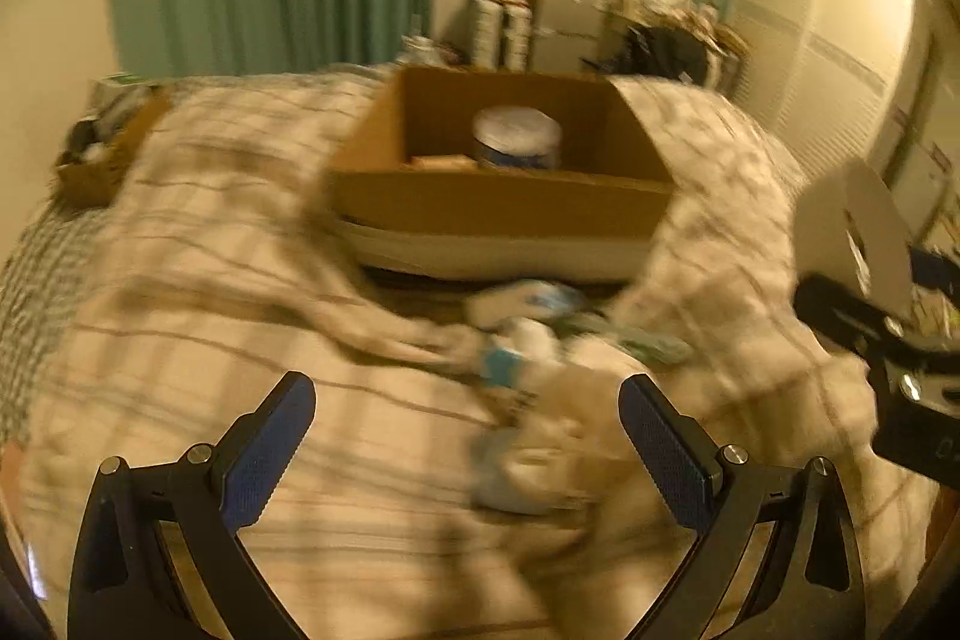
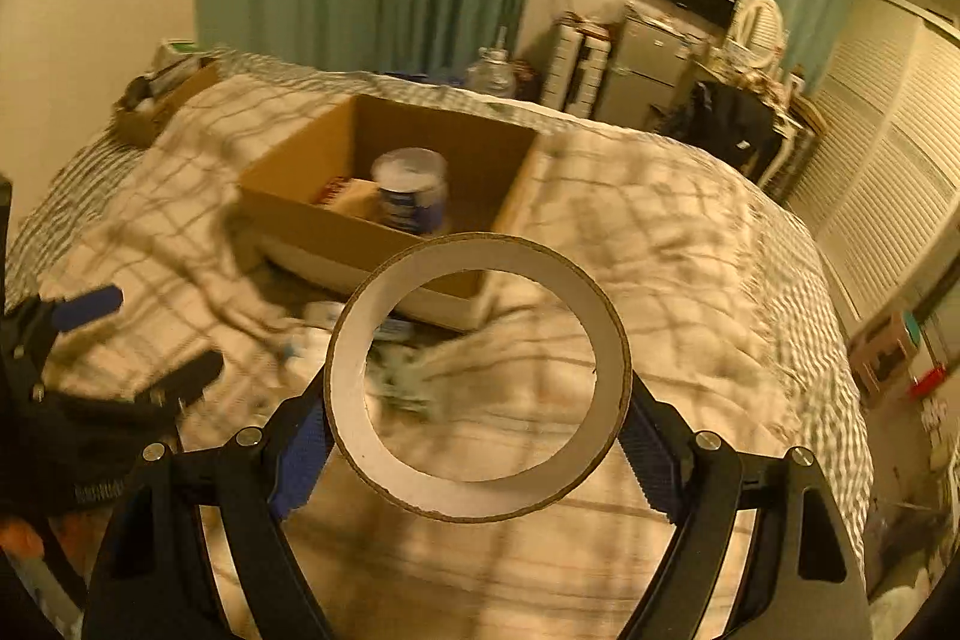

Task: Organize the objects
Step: 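Grasp the white tape roll with the right tool while the left tool grasps the white lace cloth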

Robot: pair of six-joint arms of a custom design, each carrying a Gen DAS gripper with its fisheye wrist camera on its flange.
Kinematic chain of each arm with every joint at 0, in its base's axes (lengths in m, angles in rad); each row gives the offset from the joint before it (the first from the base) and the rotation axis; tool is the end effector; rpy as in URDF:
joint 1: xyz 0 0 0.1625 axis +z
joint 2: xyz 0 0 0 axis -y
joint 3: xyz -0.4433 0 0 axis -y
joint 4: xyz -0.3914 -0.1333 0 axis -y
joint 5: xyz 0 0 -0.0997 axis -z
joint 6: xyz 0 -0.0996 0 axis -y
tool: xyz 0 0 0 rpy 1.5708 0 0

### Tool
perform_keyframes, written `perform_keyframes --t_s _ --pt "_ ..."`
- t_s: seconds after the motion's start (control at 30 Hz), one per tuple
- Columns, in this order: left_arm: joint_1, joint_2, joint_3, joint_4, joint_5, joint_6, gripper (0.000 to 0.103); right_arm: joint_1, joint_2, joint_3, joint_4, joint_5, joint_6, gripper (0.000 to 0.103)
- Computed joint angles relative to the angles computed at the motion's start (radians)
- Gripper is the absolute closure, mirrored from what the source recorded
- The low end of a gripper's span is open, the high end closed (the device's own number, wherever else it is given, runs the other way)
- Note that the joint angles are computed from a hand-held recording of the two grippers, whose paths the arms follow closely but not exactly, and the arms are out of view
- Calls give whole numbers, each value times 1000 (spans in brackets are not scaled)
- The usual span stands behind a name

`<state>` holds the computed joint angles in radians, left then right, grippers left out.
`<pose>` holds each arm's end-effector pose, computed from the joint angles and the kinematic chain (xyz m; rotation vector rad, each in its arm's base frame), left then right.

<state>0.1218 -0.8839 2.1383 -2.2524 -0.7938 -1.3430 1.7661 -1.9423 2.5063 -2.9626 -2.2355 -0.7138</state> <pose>-0.4202 -0.2561 0.0196 0.4043 2.3145 -0.8207 0.1278 -0.2755 0.3867 0.6673 -2.1265 0.7407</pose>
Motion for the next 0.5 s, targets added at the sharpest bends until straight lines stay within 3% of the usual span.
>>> perform_keyframes --t_s 0.27,0.3,0.37,0.43,0.5 --pt "66 167 -107 -40 -93 209 7 -181 -48 2 45 165 -16 19" --pt "71 173 -107 -58 -102 218 12 -193 -54 -1 62 180 -15 19" --pt "87 170 -93 -123 -131 246 30 -207 -66 -2 83 200 -17 19" --pt "92 170 -91 -137 -157 252 67 -209 -72 -2 89 204 -19 19" --pt "83 166 -93 -104 -156 233 76 -205 -83 1 90 207 -23 19"
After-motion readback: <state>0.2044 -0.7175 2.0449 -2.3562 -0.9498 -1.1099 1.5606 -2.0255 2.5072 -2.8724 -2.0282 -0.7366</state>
